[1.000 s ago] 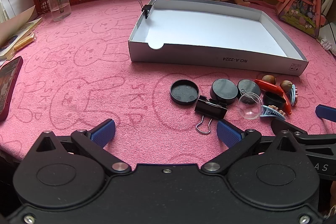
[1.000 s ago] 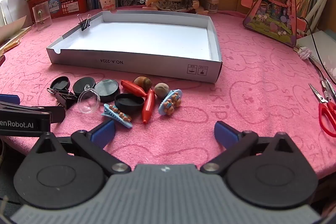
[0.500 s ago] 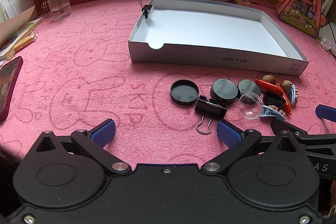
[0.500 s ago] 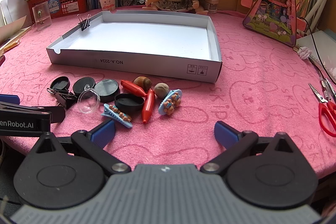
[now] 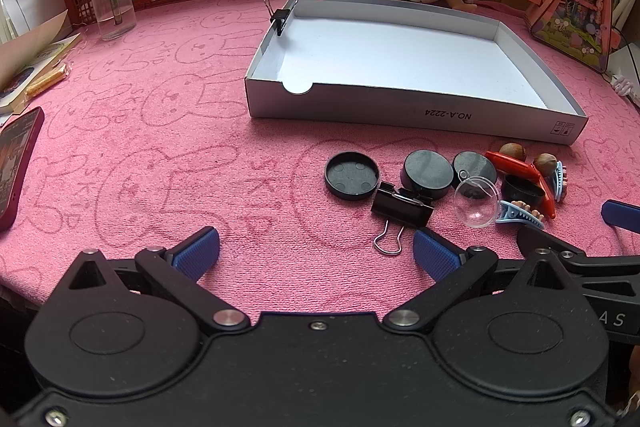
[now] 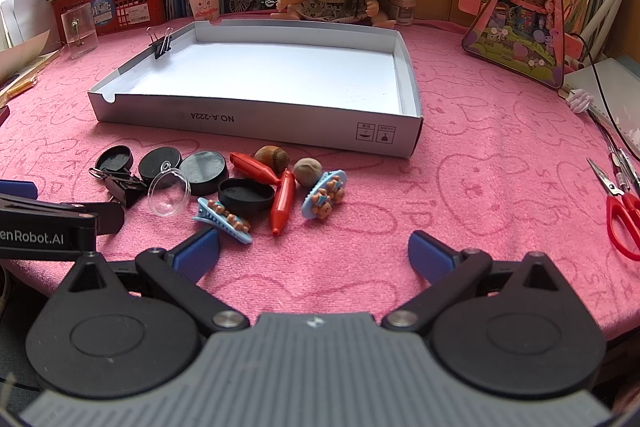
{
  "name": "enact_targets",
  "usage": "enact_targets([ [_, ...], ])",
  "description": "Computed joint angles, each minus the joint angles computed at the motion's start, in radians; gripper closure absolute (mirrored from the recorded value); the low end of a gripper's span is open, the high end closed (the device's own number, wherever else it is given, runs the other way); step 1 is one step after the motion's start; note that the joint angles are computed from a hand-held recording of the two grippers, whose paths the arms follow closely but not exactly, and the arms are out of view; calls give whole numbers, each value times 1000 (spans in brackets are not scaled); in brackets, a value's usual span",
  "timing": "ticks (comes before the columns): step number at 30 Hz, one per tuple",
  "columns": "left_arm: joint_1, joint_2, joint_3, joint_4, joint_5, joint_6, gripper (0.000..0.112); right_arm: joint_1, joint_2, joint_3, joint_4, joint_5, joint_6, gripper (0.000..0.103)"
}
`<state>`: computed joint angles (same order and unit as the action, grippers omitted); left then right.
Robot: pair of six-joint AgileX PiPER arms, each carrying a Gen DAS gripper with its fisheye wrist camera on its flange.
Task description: Organize rigid objects
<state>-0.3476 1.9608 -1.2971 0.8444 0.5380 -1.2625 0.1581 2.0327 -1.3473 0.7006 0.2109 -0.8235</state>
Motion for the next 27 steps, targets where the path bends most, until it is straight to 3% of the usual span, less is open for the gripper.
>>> enact_targets([
  [20, -3, -14, 31, 51, -21, -39, 9, -1, -1, -4, -26, 11, 24, 0],
  [24, -9, -19, 77, 177, -51, -163, 9, -7, 8, -15, 38, 17, -50, 0],
  [27, -12, -22, 75, 170, -47, -158, 9, -15, 3, 1, 155, 18, -175, 0],
])
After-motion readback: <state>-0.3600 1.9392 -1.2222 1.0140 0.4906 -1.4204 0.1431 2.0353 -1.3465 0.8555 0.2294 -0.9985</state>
